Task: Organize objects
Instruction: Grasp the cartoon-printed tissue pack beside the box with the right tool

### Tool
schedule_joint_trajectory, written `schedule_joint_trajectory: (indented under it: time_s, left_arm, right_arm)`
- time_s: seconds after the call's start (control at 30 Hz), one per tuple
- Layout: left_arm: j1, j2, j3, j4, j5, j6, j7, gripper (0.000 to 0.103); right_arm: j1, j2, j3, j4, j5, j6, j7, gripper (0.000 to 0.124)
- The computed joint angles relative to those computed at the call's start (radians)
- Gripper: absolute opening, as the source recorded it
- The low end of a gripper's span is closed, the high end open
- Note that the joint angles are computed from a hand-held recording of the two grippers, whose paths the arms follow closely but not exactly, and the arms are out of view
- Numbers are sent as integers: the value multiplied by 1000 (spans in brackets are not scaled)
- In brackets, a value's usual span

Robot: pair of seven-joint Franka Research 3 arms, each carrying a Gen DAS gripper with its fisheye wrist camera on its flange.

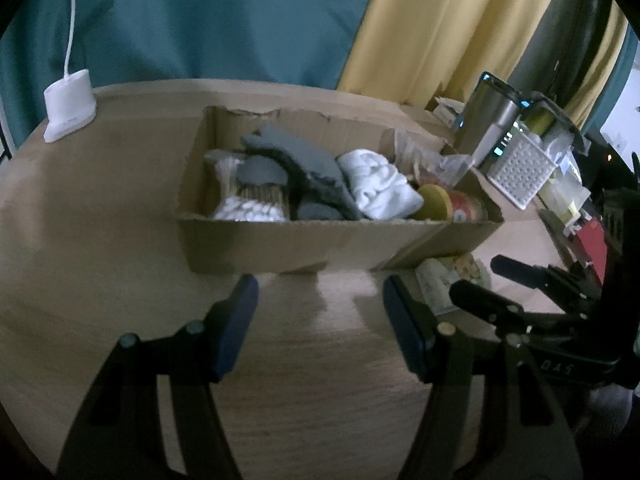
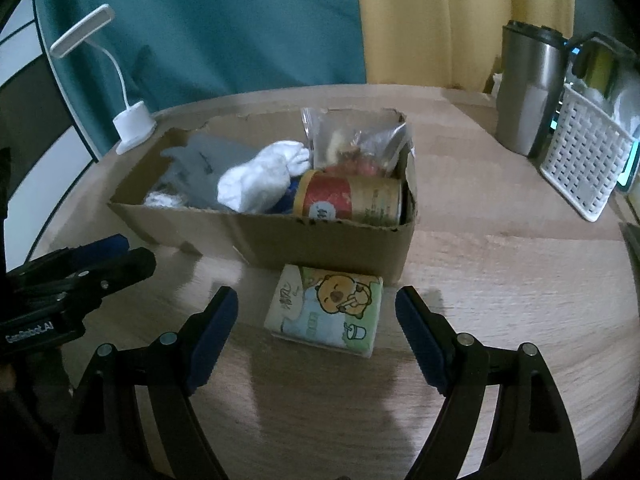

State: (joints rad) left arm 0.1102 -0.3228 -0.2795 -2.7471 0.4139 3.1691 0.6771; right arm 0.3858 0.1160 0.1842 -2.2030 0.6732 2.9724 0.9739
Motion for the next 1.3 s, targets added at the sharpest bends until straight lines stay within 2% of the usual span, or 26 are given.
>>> schedule_joint_trajectory:
  time_s: [0.43,0.63,0.97,1.3]
  left_arm:
    - [-52,47,51,8,-23,0,41,66]
    - [-58,54,55,13,-30,2,54,66]
    - [-41,40,33,9,-26,4,46,66]
    - [-29,6,19,-9,-20,16,42,66]
  right_arm:
    - [14,44,-27,22,-157,-26,136,83]
    - [15,57,-32,26,-223,-26,188,74]
    - [-12,36,3,10,-150,-17,124,72]
    - [-2,-7,5,-19,-75,10,61,72]
